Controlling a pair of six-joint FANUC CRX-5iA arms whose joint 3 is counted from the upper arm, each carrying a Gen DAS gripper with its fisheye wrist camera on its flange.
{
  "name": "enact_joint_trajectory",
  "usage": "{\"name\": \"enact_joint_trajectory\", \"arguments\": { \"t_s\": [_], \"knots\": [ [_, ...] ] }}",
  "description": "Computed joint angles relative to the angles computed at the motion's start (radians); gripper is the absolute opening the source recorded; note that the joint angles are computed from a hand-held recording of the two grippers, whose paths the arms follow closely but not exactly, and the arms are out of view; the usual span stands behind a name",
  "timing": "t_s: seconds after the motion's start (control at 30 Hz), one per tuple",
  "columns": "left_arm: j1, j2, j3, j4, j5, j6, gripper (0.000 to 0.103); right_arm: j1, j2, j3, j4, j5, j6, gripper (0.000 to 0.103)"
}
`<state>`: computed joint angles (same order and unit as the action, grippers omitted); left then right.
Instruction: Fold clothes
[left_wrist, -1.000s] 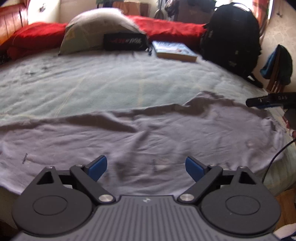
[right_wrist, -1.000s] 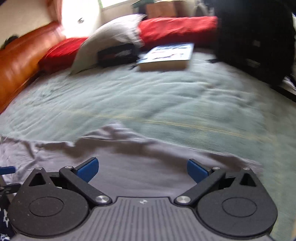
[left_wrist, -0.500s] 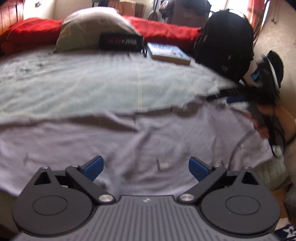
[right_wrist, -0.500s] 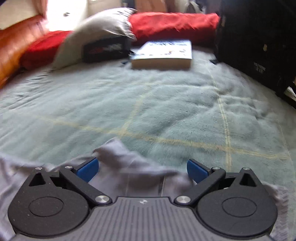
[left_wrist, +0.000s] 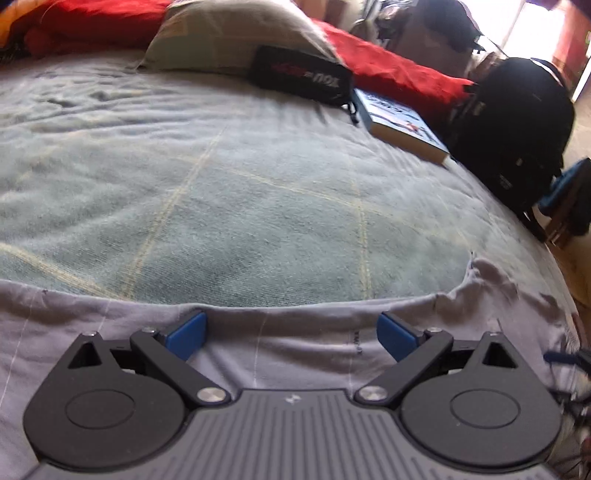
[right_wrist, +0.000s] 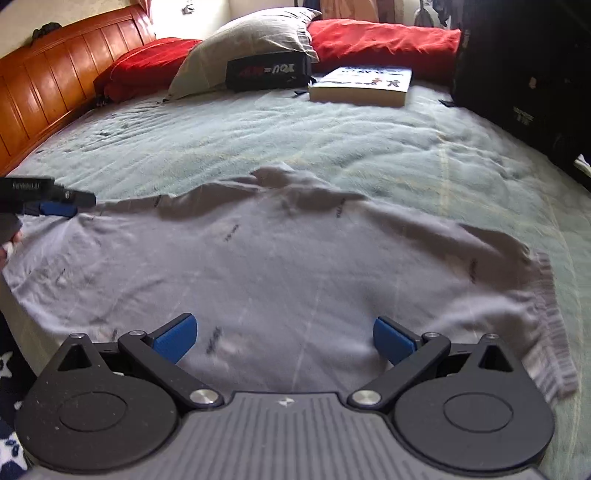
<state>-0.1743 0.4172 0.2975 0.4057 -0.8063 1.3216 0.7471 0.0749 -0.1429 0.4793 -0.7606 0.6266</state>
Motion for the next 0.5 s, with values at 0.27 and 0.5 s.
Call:
{"name": "enact_joint_trajectory", "arguments": {
  "t_s": [0.27, 0.5],
  "knots": [
    [-0.021, -0.169, -0.191, -0.039, 0.047, -0.145, 0.099, 0.017, -0.003, -0.033, 0.057, 0.009, -0.039, 0.103],
    [-0.002, -0.252, -0.316, -0.007, 0.034, -0.207, 0.099, 0.03, -0.03, -0.103, 0.127, 0.037, -0.095, 0.103]
  ]
}}
